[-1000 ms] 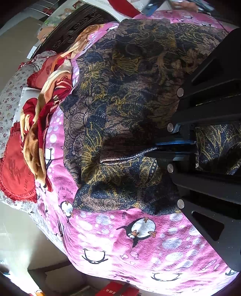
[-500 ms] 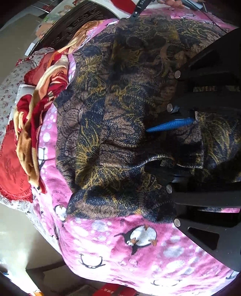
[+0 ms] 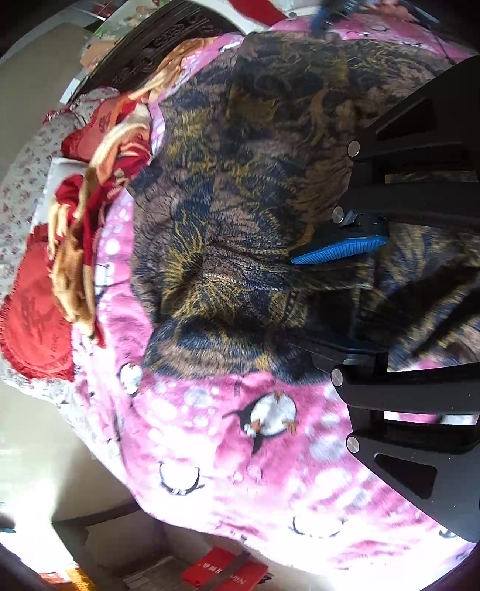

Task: Fold small clothes
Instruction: 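Release the shirt with both grippers and withdraw them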

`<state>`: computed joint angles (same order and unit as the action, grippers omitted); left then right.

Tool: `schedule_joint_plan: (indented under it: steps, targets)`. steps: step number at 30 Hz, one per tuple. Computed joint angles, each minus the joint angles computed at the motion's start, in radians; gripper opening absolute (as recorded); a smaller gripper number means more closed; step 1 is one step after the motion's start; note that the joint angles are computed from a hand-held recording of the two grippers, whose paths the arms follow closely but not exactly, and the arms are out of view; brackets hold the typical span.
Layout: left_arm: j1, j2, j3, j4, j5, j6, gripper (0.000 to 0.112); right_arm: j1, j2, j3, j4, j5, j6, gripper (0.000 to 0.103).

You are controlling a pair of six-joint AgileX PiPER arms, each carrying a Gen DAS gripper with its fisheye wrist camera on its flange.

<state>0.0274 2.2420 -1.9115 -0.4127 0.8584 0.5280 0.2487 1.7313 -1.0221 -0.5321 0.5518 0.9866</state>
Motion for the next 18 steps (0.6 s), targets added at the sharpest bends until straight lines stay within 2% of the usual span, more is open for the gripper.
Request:
schedule_joint_plan:
  steps: [2, 4, 7, 10, 12, 16, 18]
  targets:
    - [0.016, -0.033, 0.052, -0.029, -0.016, 0.047, 0.036, 0.035, -0.019, -0.032, -0.069, 0.021, 0.041, 0.043]
    - [0.018, -0.032, 0.065, -0.019, -0.014, 0.054, 0.036, 0.046, -0.004, -0.075, -0.05, -0.018, 0.004, 0.043]
    - [0.002, -0.001, 0.055, 0.036, -0.024, 0.019, 0.036, 0.066, 0.112, -0.214, -0.066, 0.024, -0.011, 0.043]
    - [-0.007, 0.024, 0.036, 0.054, -0.035, -0.006, 0.036, 0.016, 0.241, -0.338, 0.037, 0.025, -0.075, 0.043]
    - [-0.007, 0.029, 0.015, 0.059, -0.016, -0.02, 0.036, -0.027, 0.278, -0.362, 0.111, 0.007, -0.127, 0.043]
    - [0.022, 0.003, 0.026, 0.01, 0.02, 0.021, 0.036, -0.011, 0.188, -0.297, 0.185, 0.016, -0.199, 0.047]
    - [0.037, -0.029, 0.07, -0.012, 0.01, 0.056, 0.036, 0.016, 0.133, -0.234, 0.158, 0.035, -0.171, 0.05]
